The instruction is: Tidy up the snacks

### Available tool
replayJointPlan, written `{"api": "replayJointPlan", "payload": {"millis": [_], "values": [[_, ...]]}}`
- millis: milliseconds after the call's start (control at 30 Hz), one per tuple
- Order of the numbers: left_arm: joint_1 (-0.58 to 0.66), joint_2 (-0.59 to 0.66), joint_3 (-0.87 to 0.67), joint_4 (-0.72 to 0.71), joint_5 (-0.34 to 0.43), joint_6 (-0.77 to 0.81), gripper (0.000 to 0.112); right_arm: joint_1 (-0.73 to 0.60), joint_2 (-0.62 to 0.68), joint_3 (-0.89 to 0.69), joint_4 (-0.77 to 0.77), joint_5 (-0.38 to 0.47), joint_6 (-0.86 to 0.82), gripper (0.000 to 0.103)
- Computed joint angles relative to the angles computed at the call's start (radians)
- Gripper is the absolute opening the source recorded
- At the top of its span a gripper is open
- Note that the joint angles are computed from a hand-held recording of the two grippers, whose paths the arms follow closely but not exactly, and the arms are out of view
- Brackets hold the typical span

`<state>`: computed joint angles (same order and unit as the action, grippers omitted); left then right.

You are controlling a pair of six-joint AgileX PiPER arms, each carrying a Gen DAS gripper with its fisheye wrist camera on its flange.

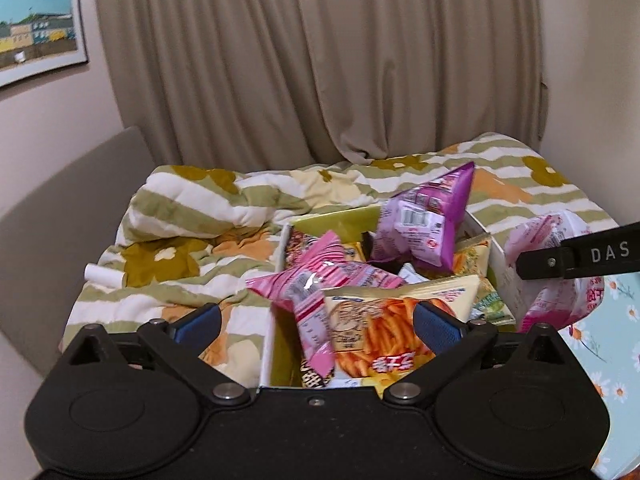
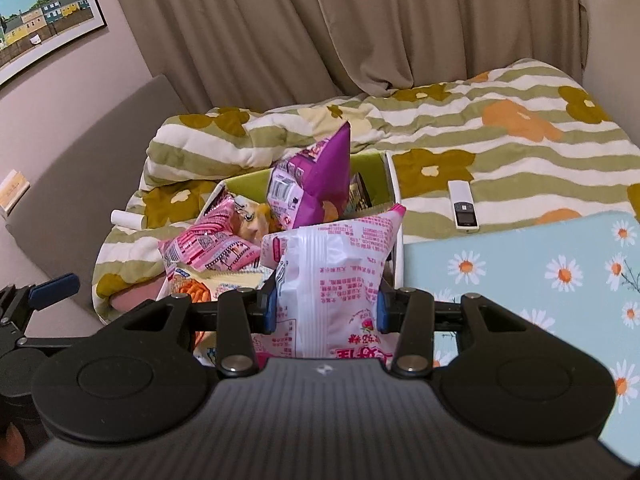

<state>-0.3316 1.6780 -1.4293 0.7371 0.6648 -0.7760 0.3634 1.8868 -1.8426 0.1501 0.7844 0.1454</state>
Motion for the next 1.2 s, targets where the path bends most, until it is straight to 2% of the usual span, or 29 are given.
{"api": "replayJointPlan", "payload": {"millis": [67, 100, 133, 167, 267, 400, 567, 767, 967, 1067, 1200], "values": [[0.009, -0.009, 0.008, -0.001, -0.004, -0.003, 0.103, 0.005, 0.013, -0.021, -0.006, 0.017, -0.01, 0.063], [0.011, -0.015, 0.016, 0.007, -0.007, -0.01, 0.103, 0.008, 0.016, -0.022, -0.009, 0.017, -0.012, 0.071], [0.012, -0.02, 0.022, 0.012, -0.009, -0.012, 0.103, 0.009, 0.013, -0.012, -0.005, 0.005, -0.013, 0.084], [0.017, -0.022, 0.026, 0.009, -0.013, -0.005, 0.103, 0.01, 0.005, 0.009, -0.005, -0.019, -0.005, 0.103], [0.031, -0.032, 0.051, -0.004, -0.032, 0.01, 0.103, 0.008, -0.019, 0.065, -0.005, -0.077, 0.026, 0.103], [0.055, -0.038, 0.066, -0.069, -0.052, 0.071, 0.103, 0.022, -0.035, 0.094, -0.079, -0.087, 0.104, 0.103], [0.037, -0.061, 0.086, -0.037, -0.034, 0.039, 0.103, 0.023, -0.083, 0.157, -0.104, -0.118, 0.117, 0.103], [-0.05, -0.111, 0.1, 0.089, 0.062, -0.093, 0.103, 0.001, -0.153, 0.218, -0.076, -0.154, 0.057, 0.103], [-0.159, -0.17, 0.09, 0.139, 0.182, -0.166, 0.103, -0.015, -0.273, 0.299, -0.124, -0.164, 0.008, 0.103], [-0.21, -0.197, 0.072, 0.108, 0.226, -0.173, 0.103, -0.024, -0.346, 0.344, -0.163, -0.142, -0.003, 0.103], [-0.263, -0.207, 0.038, 0.051, 0.276, -0.212, 0.103, -0.009, -0.439, 0.41, -0.323, -0.101, 0.069, 0.103]]}}
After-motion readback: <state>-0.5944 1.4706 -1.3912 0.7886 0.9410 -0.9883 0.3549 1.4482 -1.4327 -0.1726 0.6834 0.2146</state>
